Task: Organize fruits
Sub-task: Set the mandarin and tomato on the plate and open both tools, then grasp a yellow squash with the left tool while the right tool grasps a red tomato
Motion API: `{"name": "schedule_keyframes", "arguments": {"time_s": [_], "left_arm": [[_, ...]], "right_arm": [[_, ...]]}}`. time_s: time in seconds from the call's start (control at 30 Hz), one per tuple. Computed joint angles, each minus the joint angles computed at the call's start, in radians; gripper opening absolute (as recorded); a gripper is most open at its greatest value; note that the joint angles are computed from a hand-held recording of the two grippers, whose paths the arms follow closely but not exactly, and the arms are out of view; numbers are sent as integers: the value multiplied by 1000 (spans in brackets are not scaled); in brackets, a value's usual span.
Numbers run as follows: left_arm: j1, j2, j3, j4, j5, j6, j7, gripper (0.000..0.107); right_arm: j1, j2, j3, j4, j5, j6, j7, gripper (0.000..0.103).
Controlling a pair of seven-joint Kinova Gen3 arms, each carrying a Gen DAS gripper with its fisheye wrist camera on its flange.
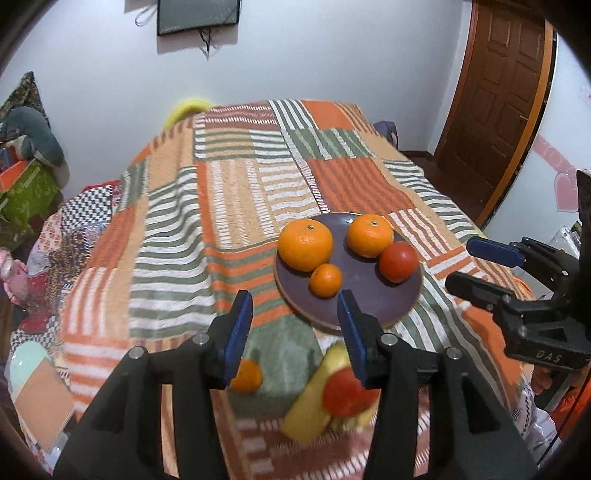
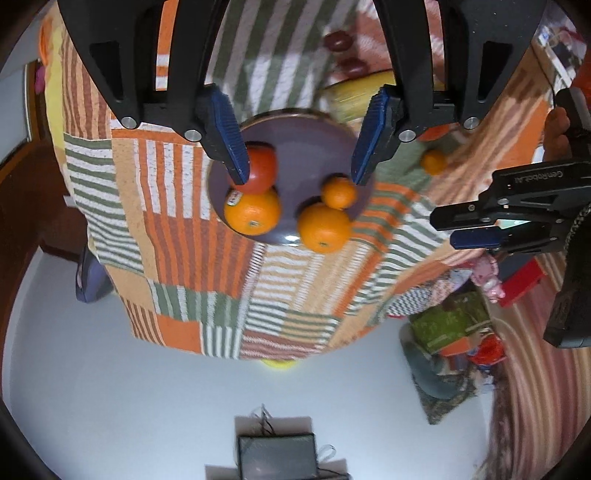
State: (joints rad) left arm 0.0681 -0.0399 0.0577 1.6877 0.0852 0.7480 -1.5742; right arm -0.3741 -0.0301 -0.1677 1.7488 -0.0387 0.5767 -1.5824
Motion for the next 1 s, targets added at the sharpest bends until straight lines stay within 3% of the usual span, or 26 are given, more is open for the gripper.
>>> {"name": "schedule_keyframes", "arguments": {"time_s": [0.17, 0.37, 0.87, 1.0], "left_arm": [[-4, -100, -10, 65, -3, 14, 7, 54], [-13, -161, -31, 142, 24, 31, -11, 55], [-47, -133, -77, 262, 96, 31, -110, 55], [-46, -108, -84, 273, 153, 29, -164, 55]], "right_arm": [[-28, -43, -35, 36, 40, -18, -32, 62], [-68, -24, -61, 49, 44, -8, -64, 62], [-163, 120, -57, 7, 114, 25, -150, 62], [-159, 138, -54, 5, 77, 30, -115, 59]]}}
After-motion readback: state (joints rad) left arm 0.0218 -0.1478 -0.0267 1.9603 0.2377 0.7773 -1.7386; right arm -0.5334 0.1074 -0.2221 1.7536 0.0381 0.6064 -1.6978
